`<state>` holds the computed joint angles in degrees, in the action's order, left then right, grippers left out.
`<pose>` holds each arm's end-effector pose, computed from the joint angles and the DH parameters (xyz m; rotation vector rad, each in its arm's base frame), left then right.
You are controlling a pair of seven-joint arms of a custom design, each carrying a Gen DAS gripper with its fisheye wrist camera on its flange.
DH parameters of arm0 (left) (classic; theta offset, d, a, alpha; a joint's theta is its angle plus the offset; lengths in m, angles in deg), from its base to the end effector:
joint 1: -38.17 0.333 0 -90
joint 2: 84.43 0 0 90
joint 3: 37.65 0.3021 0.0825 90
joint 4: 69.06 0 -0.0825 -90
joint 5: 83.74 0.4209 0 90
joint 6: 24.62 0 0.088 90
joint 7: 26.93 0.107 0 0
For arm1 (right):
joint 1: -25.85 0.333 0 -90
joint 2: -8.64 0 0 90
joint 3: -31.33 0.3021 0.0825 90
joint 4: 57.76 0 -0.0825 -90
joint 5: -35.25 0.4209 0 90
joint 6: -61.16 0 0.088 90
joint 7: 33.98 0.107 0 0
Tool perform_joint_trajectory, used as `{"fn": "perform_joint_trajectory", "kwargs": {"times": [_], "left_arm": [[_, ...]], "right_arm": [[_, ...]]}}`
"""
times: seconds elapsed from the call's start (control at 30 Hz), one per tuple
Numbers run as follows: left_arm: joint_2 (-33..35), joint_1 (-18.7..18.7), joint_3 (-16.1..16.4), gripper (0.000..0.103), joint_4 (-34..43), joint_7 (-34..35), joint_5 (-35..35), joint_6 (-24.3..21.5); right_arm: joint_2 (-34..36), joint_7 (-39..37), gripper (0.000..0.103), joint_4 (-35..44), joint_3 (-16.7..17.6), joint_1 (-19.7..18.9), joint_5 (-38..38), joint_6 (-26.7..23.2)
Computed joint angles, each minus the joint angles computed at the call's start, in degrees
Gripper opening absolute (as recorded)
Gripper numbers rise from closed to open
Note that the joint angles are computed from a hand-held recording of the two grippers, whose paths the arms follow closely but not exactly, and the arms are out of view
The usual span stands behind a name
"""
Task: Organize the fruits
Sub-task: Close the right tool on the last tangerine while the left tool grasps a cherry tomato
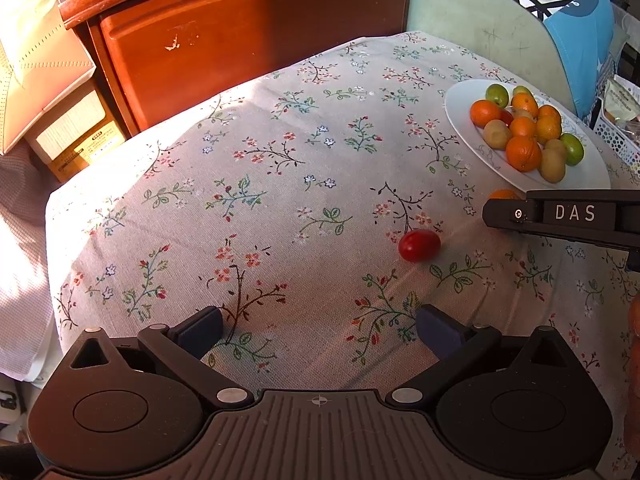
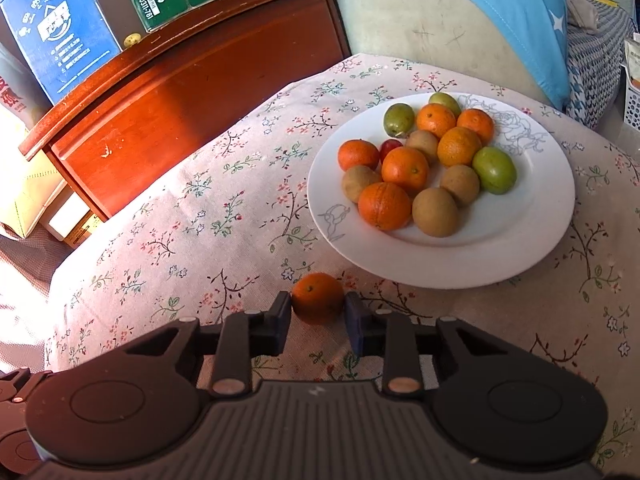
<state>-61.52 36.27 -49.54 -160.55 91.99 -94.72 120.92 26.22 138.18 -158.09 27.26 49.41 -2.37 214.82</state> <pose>0.7245 -0.1545 0.4393 -1.3105 2.4219 -0.7217 0.6626 0.2595 0.4309 -1.1644 2.1565 -0.5374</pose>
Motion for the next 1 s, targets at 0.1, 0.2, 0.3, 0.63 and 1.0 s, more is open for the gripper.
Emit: {"fn": "perform_joint_trajectory", "kwargs": {"times": [0.1,0.2,0.3,0.63,1.0], "left_arm": [[-0.28,1.73,-1.92,0.103,-0.45,2.9,-4.57,1.09],[-0.68,2.43,-3.22,0.103,-1.19,6.06,-8.15,3.07],[-0.28,1.5,-2.94,0.102,-0.7,5.96,-8.49,3.35],[2.13,-0.45,-2.41,0.072,2.3,-0.5,-8.84,2.44],[1.92,0.1,-4.0,0.036,1.44,0.43,-10.04,3.72]], "right_arm": [[-0.91,0.03,0.029,-0.91,0.15,-0.18,0.58,0.31],[-2.23,0.37,0.029,-2.29,0.32,-0.57,0.66,1.09],[-3.47,0.82,0.029,-3.54,0.48,-0.82,0.1,1.54],[-6.04,2.25,0.029,-6.73,1.57,-2.41,-0.26,2.44],[-7.16,3.56,0.029,-8.25,2.15,-3.24,-1.09,3.24]]}}
